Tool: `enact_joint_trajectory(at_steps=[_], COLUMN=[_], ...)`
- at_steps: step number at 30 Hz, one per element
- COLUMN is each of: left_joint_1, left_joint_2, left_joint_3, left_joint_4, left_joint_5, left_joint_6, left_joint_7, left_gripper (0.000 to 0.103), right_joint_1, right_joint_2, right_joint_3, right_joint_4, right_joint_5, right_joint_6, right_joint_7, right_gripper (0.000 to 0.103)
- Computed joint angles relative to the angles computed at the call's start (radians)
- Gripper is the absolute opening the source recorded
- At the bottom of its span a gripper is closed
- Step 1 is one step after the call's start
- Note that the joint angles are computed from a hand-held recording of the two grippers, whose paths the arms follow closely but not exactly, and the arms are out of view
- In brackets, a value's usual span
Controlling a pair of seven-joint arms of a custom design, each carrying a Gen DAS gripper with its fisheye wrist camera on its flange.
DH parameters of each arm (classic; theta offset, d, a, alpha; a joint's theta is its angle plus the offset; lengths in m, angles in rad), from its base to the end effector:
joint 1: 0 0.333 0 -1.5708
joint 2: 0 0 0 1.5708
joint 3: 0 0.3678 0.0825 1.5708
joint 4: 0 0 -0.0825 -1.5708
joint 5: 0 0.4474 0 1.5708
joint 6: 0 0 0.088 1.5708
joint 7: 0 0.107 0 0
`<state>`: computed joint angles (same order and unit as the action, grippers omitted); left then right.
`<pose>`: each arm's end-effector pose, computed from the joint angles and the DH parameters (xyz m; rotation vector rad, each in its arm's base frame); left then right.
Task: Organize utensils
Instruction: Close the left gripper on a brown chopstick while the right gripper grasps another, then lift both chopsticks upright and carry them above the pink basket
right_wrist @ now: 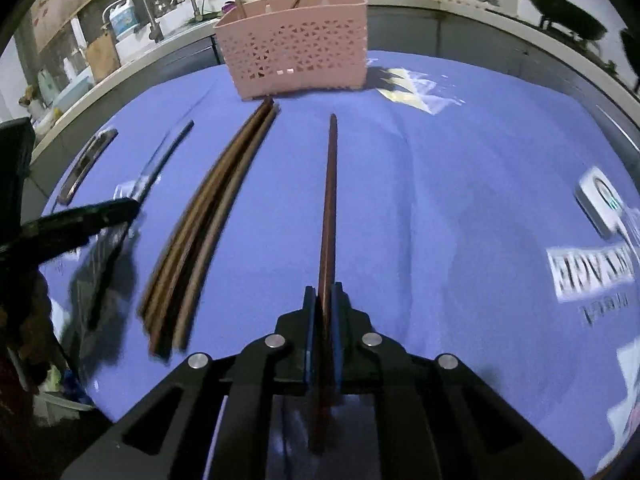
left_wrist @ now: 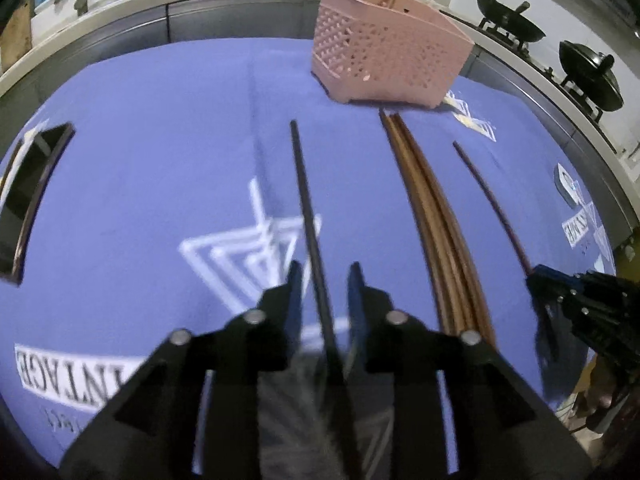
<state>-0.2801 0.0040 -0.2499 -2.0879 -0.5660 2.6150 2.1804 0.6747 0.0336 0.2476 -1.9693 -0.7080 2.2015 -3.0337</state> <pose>0.5592 -0.3136 0.4976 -1.1920 2.6343 -0.9582 0.4095 0.5006 0.5058 -1.4626 2.1732 -0.5797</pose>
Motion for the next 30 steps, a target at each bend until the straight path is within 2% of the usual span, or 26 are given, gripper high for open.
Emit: enact_joint_trajectory(at_steps=[4,7,9,10,12,14,17,18,23,26,30], left_joint_1=[-0.014,-0.014,-0.010,-0.005,0.019,0.048,0.072,0.077,0.060,0.042,0.020], left_joint_2=[0.071,0.124,0.144,0.153,0.162,0.145,0.095,0.073,0.002,-0.016,0.020], left_joint_3=[-0.013,-0.021,-0.026,-0.029,-0.043,-0.064,-0.071,-0.068,-0.020,0.001,0.000], left_joint_4=[0.076,0.144,0.168,0.181,0.208,0.209,0.196,0.196,0.231,0.274,0.386], left_joint_5=[0.124,0.191,0.215,0.213,0.152,0.035,-0.167,-0.246,-0.513,-0.592,-0.631], left_joint_6=[0.030,0.018,0.014,0.002,-0.043,-0.047,-0.052,-0.056,-0.078,-0.061,-0.004], left_joint_7=[-0.116,-0.177,-0.198,-0.200,-0.177,-0.101,0.041,0.095,0.255,0.299,0.311], left_gripper=[0.031,0.030,0.008,0.005,0.005,0.005,0.005,0.005,0.005,0.005,0.005], right_joint_1=[-0.048,-0.070,-0.080,-0.082,-0.084,-0.081,-0.074,-0.072,-0.096,-0.111,-0.146], right_joint_2=[0.030,0.060,0.074,0.077,0.077,0.054,-0.002,-0.025,-0.093,-0.118,-0.114], right_joint_3=[-0.040,-0.060,-0.072,-0.076,-0.080,-0.086,-0.080,-0.071,-0.019,0.010,0.002], right_joint_4=[0.041,0.083,0.098,0.099,0.096,0.066,0.021,0.014,0.017,0.050,0.123], right_joint_5=[0.043,0.075,0.089,0.092,0.101,0.061,-0.121,-0.219,-0.474,-0.598,-0.677], right_joint_6=[0.053,0.072,0.101,0.119,0.138,0.195,0.257,0.251,0.193,0.122,0.107], right_joint_7=[-0.096,-0.163,-0.200,-0.209,-0.227,-0.178,-0.020,0.052,0.233,0.280,0.261], right_gripper=[0.009,0.010,0.010,0.009,0.005,0.005,0.005,0.005,0.005,0.005,0.005])
